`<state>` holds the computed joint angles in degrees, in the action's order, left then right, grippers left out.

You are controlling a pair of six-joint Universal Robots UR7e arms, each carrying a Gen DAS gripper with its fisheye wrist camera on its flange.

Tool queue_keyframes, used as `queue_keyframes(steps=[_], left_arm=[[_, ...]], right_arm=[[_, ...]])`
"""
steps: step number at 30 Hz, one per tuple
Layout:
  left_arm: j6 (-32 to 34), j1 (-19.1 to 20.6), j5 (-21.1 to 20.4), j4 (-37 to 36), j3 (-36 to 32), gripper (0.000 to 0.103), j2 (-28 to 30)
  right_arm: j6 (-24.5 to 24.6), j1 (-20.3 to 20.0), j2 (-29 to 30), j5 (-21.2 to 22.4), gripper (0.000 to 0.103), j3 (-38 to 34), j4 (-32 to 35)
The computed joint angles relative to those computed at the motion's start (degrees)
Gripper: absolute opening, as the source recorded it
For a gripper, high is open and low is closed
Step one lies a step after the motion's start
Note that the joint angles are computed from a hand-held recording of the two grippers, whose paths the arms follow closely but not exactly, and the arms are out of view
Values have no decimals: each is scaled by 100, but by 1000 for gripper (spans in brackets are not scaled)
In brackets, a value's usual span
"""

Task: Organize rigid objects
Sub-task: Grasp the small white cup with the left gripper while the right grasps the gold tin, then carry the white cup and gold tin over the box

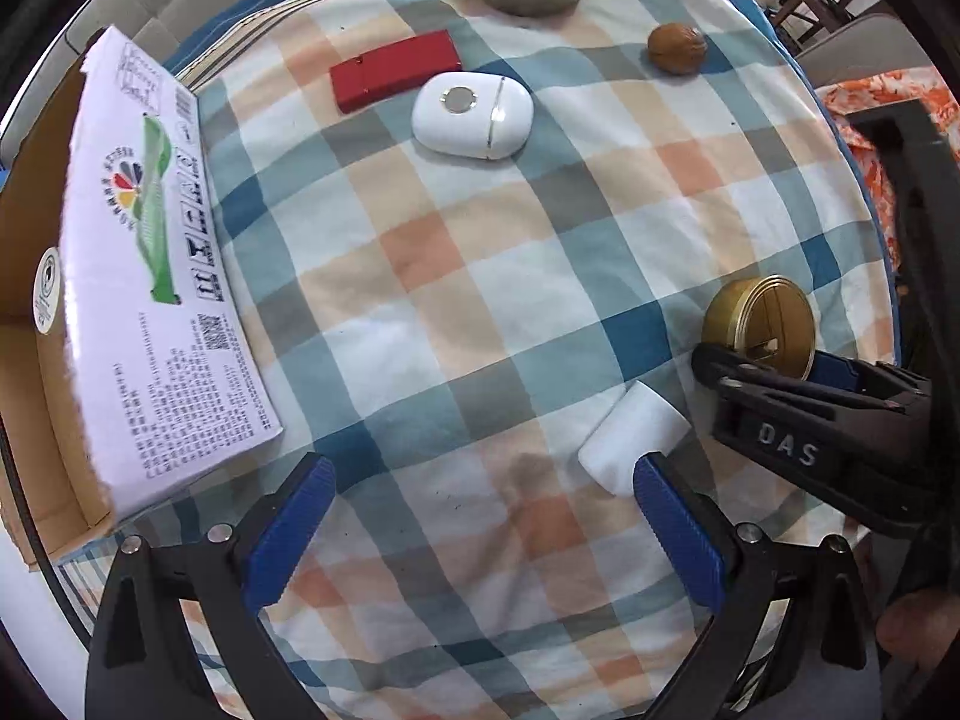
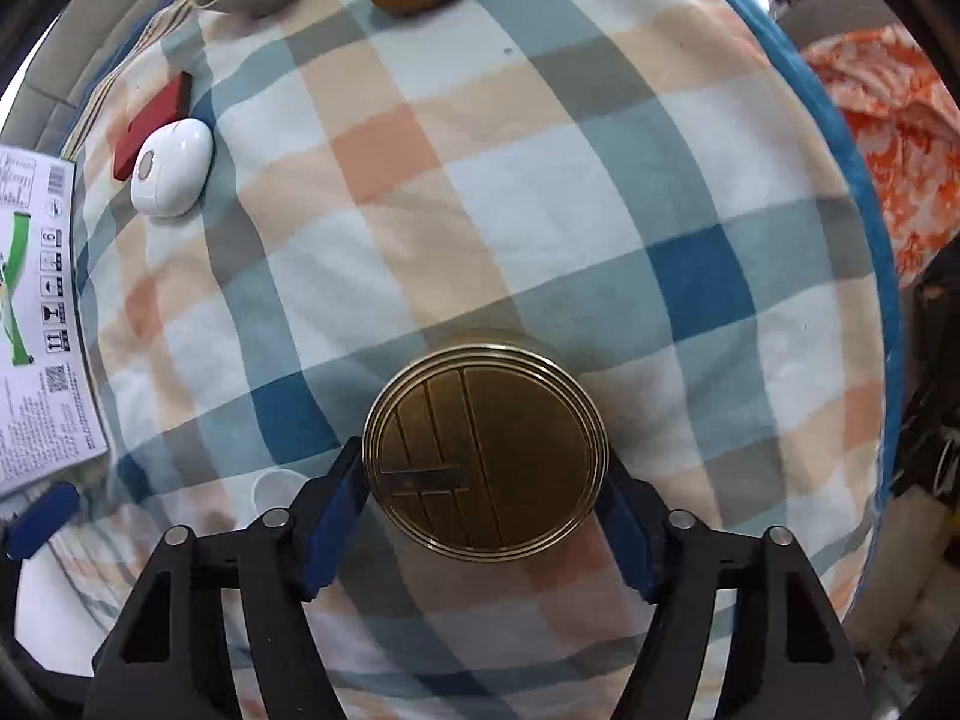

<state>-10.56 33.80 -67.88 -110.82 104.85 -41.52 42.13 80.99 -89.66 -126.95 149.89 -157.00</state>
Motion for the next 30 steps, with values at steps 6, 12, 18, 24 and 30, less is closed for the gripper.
queue_keyframes(steps=[6,12,18,24,30], left_arm=[[333,-117,-235,-234,182,100,31],[812,-324,-533,-281,291,78,306],[915,-369,-669,-160,291,42,574],[811,-356,-681,-335,339,29,527],[715,-393,-537,-496,564,29,267]], right_arm=[[159,-117,-917,104,67,282,763],[119,-296,-1715,129,68,612,1144],[-204,-679,-2236,208,68,837,1229],[-278,-745,-1876,185,67,709,1043],[-65,-466,-1542,100,67,540,1036]])
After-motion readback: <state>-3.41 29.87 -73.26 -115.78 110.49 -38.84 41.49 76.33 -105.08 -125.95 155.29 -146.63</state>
